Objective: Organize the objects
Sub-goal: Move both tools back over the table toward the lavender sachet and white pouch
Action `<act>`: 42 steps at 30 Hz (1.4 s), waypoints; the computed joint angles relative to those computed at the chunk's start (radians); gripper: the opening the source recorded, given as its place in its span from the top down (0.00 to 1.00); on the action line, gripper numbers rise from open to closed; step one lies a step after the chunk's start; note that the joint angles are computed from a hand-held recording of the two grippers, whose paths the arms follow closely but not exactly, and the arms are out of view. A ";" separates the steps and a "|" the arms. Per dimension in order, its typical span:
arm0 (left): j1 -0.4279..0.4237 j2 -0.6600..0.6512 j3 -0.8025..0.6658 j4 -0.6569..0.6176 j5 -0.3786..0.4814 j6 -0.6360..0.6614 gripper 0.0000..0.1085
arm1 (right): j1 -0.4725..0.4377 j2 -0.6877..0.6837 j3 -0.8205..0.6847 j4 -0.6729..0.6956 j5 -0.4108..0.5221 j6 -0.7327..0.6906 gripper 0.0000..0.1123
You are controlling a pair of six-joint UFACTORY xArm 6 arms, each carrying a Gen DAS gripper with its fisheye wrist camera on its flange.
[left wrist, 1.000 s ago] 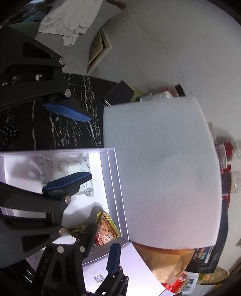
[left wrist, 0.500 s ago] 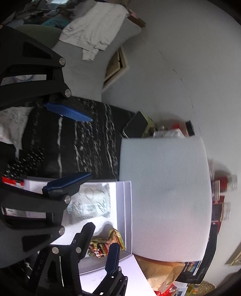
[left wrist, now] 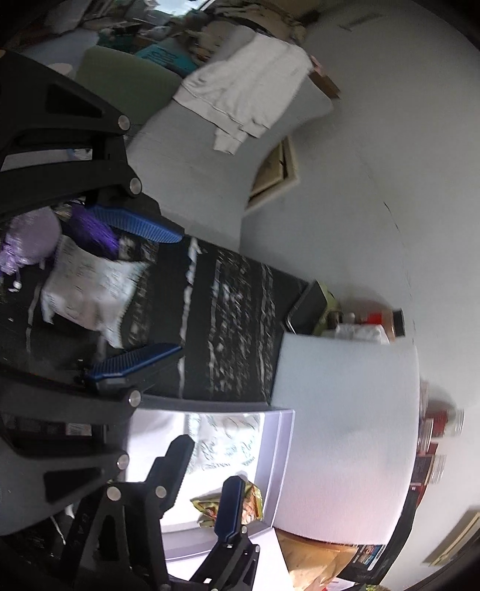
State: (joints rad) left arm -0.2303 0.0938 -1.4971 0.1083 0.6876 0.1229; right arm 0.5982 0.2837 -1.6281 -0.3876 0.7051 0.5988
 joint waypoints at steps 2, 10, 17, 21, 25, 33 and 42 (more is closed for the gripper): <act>0.017 -0.037 0.040 -0.005 0.010 -0.013 0.49 | 0.012 0.005 -0.005 0.013 -0.007 -0.021 0.49; 0.072 -0.174 0.196 0.019 0.001 -0.066 0.49 | 0.051 0.012 -0.008 0.048 -0.012 -0.083 0.49; 0.106 -0.268 0.307 0.034 -0.005 -0.102 0.49 | 0.076 0.013 -0.006 0.100 -0.026 -0.144 0.49; 0.126 -0.303 0.356 0.020 -0.011 -0.106 0.49 | 0.096 0.035 -0.028 0.127 -0.017 -0.182 0.46; 0.143 -0.314 0.388 0.022 -0.017 -0.123 0.49 | 0.111 0.068 -0.060 0.171 -0.007 -0.238 0.46; 0.184 -0.320 0.465 0.003 -0.075 -0.123 0.45 | 0.132 0.148 -0.134 0.260 0.023 -0.350 0.44; 0.203 -0.309 0.513 -0.034 -0.113 -0.107 0.41 | 0.143 0.196 -0.167 0.300 0.006 -0.415 0.29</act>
State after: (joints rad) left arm -0.0272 -0.2148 -0.9837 0.0741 0.5749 0.0163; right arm 0.7411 0.4801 -1.7946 -0.0877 0.7111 0.1839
